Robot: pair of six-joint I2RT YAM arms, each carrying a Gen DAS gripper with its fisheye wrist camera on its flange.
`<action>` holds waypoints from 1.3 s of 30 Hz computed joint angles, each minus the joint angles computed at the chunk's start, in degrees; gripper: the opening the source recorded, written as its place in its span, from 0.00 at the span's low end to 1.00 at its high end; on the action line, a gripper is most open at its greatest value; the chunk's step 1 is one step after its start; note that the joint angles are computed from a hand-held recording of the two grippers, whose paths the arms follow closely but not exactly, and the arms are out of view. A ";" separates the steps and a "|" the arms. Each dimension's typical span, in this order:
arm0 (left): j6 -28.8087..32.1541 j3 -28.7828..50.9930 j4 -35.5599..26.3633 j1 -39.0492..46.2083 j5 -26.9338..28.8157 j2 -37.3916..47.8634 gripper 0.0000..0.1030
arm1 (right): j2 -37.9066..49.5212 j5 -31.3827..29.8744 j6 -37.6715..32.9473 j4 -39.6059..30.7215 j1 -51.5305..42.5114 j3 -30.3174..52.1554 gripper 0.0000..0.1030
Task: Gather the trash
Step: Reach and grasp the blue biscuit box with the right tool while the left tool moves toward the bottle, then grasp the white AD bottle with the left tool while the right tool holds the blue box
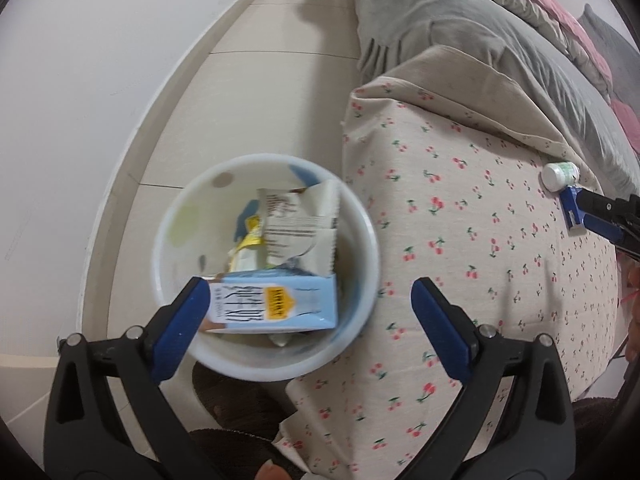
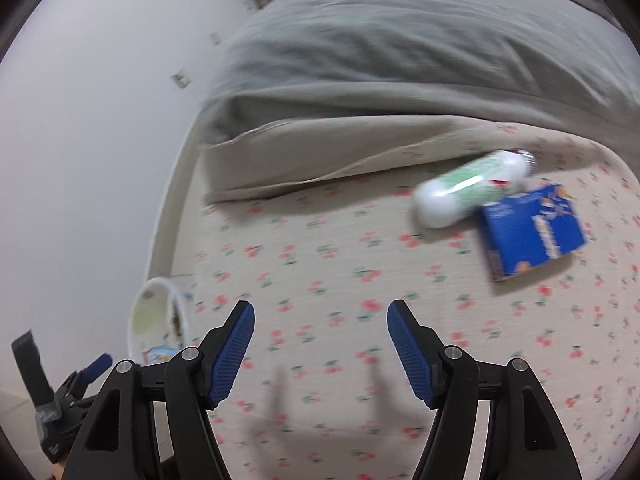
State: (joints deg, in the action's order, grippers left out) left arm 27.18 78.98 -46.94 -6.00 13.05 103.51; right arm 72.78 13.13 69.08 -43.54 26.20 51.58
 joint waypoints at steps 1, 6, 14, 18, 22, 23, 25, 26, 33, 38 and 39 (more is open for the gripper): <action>-0.38 -0.24 0.23 -0.61 -0.18 -0.03 0.97 | -1.37 -0.20 0.10 -0.54 -1.24 -1.25 0.68; -1.86 -1.02 1.09 -3.93 -0.89 -0.11 0.97 | -7.71 -0.41 -0.01 -4.87 -8.50 -6.64 0.69; -4.54 -0.77 1.56 -8.34 -1.17 0.46 0.97 | -14.66 -3.60 -4.61 -6.59 -24.40 -13.25 0.69; -6.18 -0.53 2.42 -10.81 -1.38 0.89 0.97 | -16.41 -5.28 -6.65 -5.42 -31.06 -14.79 0.69; -7.35 -0.33 3.62 -13.01 -1.82 1.44 0.97 | -16.09 -6.39 -7.94 -4.24 -36.24 -15.83 0.69; -7.84 0.10 3.44 -13.39 -1.52 1.88 0.97 | -16.13 -7.32 -8.76 -3.69 -37.87 -16.25 0.69; -8.49 0.82 2.96 -13.80 -1.01 2.40 0.97 | -15.93 -8.54 -10.22 -2.67 -40.46 -16.98 0.69; -8.73 1.01 2.94 -14.00 -0.88 2.59 0.97 | -15.12 -8.69 -10.72 -2.09 -41.30 -17.05 0.69; -10.77 2.42 2.75 -14.85 -0.48 4.27 0.97 | -9.82 -8.31 -11.74 1.53 -42.36 -15.40 0.74; -11.16 2.66 2.80 -15.15 -0.20 4.41 0.97 | -4.05 -5.33 -12.69 0.70 -38.97 -12.25 0.83; -11.23 2.47 2.95 -15.38 -0.32 4.22 0.97 | -2.64 -4.42 -14.15 0.08 -37.90 -11.37 0.83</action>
